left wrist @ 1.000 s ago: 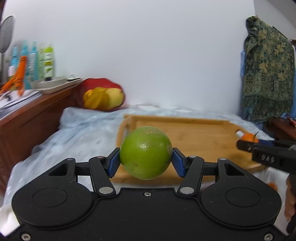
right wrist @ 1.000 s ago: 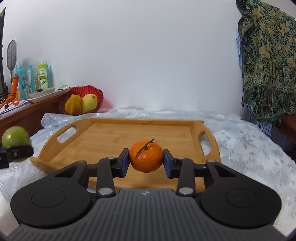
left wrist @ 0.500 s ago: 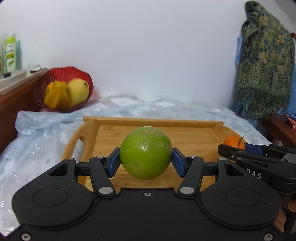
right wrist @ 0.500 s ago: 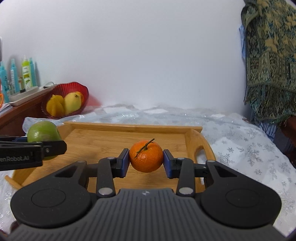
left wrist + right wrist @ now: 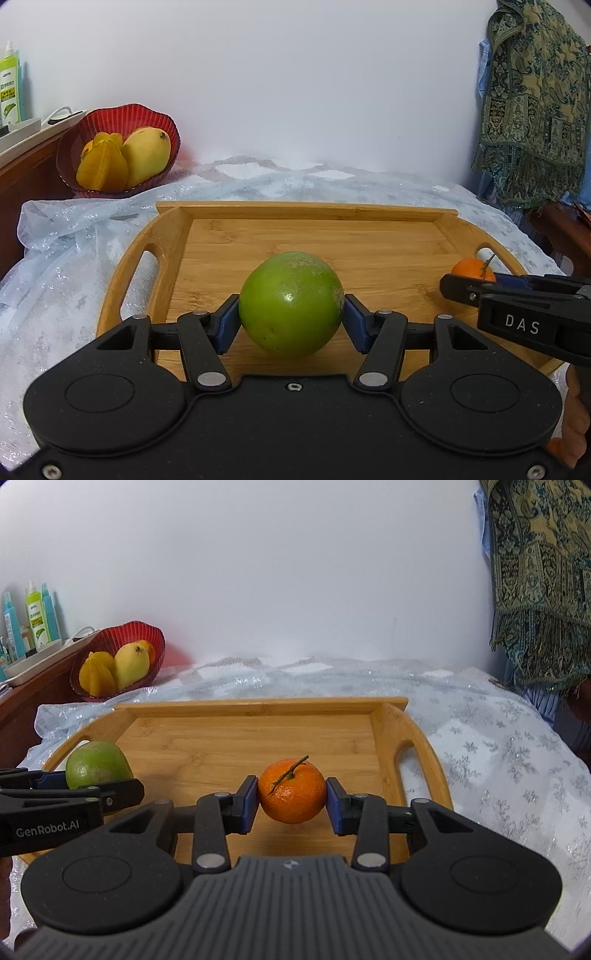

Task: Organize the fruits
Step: 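Carry the green fruit with the left gripper onto the tray while the right carries the tangerine there, then lower both fruits onto the tray and open both grippers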

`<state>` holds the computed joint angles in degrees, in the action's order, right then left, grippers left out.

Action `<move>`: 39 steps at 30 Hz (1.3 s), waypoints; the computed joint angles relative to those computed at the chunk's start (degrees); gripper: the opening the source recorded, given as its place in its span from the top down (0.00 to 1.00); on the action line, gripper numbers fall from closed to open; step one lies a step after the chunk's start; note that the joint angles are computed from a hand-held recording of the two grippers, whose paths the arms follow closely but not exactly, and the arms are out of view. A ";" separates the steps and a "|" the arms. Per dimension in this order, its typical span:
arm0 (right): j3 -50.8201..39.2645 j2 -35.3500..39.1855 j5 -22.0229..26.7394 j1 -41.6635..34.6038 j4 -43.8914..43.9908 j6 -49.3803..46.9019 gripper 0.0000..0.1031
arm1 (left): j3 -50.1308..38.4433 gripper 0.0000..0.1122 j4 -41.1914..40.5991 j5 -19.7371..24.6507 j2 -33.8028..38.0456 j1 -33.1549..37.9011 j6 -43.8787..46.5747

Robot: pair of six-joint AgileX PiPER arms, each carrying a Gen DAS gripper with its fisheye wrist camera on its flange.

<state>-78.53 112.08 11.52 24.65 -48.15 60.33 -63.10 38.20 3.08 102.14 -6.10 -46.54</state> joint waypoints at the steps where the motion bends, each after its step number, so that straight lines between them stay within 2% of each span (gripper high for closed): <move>1: -0.02 0.03 0.08 0.04 0.89 -0.79 0.58 | -0.01 0.50 -0.03 0.07 0.04 -0.03 -0.04; 4: -0.19 0.03 0.53 0.25 2.32 -2.42 0.58 | -0.16 0.50 -0.05 0.67 0.16 -0.15 -0.34; 8: -0.89 0.36 1.30 0.20 7.44 -7.48 0.57 | -0.58 0.50 -7.27 1.42 0.55 0.03 6.11; 12: -1.66 0.83 2.12 0.09 11.49 -11.32 0.57 | -0.97 0.50 -11.19 1.80 1.00 0.27 9.65; 24: -2.78 1.48 3.82 -0.02 18.84 -18.66 0.57 | -0.89 0.50 -5.06 1.90 1.06 0.00 4.27; 29: -3.08 1.67 4.30 0.21 17.89 -17.85 0.57 | -1.10 0.50 -4.37 2.38 1.10 -0.16 3.81; 33: -3.45 1.89 4.79 0.47 17.03 -17.22 0.57 | -1.16 0.50 3.00 3.07 1.11 -0.79 -2.91; 39: -3.72 2.08 5.73 1.11 14.20 -15.21 0.56 | -1.43 0.50 -0.18 3.27 1.22 -0.69 0.08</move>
<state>-82.24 114.16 17.25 25.76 -33.95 45.12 -64.53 38.01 6.35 103.36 -6.79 -46.46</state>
